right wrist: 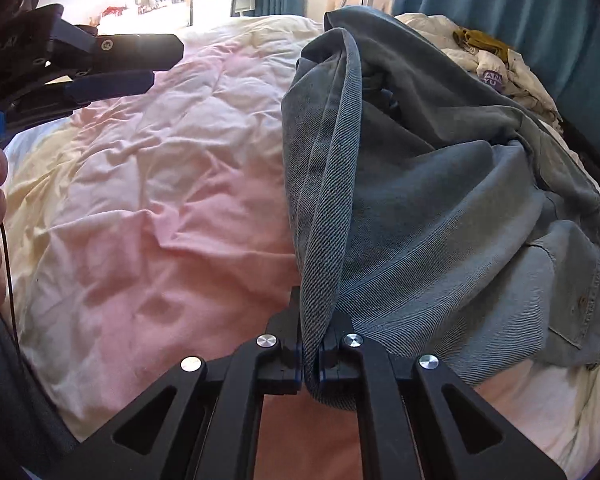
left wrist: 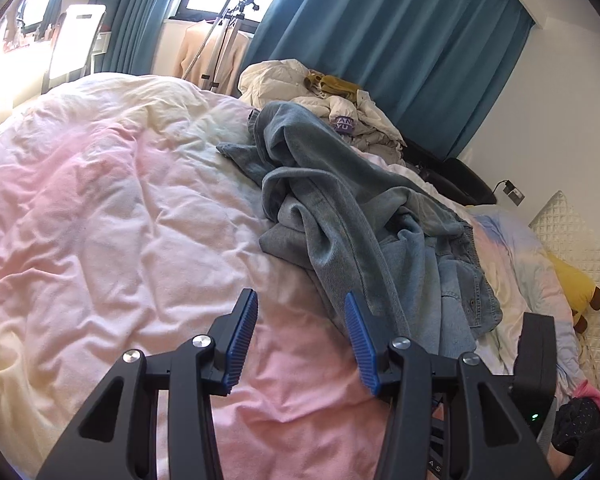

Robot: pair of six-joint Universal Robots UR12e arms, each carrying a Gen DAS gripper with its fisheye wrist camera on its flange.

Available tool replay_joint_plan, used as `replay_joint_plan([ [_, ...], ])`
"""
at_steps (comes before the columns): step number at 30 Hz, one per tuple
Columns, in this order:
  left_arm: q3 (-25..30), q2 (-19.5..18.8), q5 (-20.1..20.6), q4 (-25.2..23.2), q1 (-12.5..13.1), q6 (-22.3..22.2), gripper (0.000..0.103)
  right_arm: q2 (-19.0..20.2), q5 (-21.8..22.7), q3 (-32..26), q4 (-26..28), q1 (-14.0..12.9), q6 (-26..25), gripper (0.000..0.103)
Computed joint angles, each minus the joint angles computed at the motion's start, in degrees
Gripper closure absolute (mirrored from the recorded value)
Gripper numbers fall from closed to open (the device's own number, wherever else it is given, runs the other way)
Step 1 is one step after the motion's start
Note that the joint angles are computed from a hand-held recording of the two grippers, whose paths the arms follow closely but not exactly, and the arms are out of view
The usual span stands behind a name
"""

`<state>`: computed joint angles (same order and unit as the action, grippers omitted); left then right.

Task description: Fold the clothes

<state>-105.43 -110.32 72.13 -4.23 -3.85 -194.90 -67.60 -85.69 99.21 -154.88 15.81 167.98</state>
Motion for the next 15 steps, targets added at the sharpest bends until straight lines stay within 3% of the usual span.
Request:
replay_joint_plan([
  [3,0.3,-0.4,-0.4,-2.0,0.0,-0.3,0.056,-1.2,3.5,0.4,0.9,-1.0,2.6,0.094],
  [4,0.2,-0.4,-1.0,-2.2,0.1,-0.6,0.056,-2.1,7.1,0.8,1.4,-2.0,4.0,0.088],
  [5,0.1,-0.5,-1.7,-2.3,0.3,-1.0,0.056,-2.9,10.7,1.2,1.9,-3.1,5.4,0.074],
  [7,-0.1,-0.5,-2.8,-1.8,0.6,-2.1,0.056,-4.7,18.5,2.5,1.7,-5.5,8.5,0.057],
  [9,-0.3,-0.4,-3.5,-1.3,0.8,-2.9,0.056,-6.3,23.8,4.2,-1.7,-7.7,12.4,0.05],
  [12,-0.4,-0.4,-4.4,-1.1,1.1,-4.1,0.056,-7.6,24.0,5.7,-7.8,-10.5,22.1,0.044],
  [15,-0.5,-0.5,-5.2,-1.4,1.3,-4.8,0.056,-8.1,20.6,6.7,-8.4,-14.0,36.8,0.04],
])
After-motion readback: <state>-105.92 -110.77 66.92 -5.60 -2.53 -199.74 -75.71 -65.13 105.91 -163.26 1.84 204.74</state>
